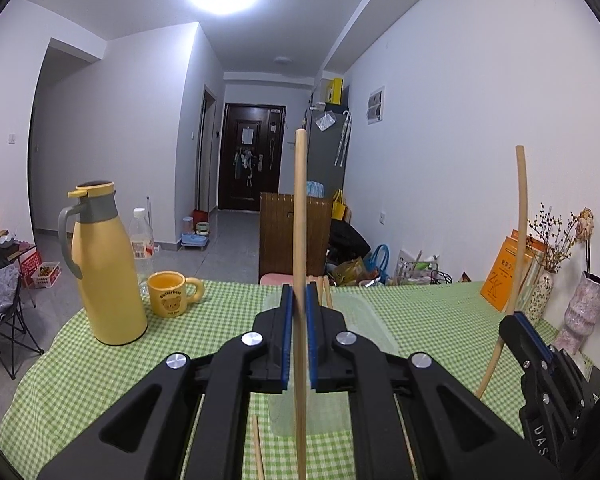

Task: Organize utensils
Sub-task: 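Carry both upright chopsticks over the clear plastic container with both grippers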

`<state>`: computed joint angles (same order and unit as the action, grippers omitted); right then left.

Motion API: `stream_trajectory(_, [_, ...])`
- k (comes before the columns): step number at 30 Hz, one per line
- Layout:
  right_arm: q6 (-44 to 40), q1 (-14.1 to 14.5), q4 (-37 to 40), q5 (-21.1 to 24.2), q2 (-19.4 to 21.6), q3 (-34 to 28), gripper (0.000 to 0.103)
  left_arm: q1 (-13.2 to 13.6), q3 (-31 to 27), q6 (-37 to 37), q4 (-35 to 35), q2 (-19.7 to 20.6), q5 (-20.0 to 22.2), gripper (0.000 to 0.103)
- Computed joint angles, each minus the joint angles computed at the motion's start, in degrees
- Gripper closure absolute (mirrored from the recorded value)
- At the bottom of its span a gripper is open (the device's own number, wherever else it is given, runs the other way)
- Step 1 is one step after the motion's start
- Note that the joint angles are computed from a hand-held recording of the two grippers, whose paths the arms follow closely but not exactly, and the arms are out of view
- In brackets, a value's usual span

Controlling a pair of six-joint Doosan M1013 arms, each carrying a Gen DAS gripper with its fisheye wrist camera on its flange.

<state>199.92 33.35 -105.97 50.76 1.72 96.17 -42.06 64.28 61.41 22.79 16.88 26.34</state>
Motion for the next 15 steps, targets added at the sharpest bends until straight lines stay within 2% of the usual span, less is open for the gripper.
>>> stream_trajectory(15, [0.8, -6.1, 3.1, -11.2, 1.0, -4.0, 0.096, -0.2, -5.4, -5.2, 4.7, 3.3, -1.1, 0.099])
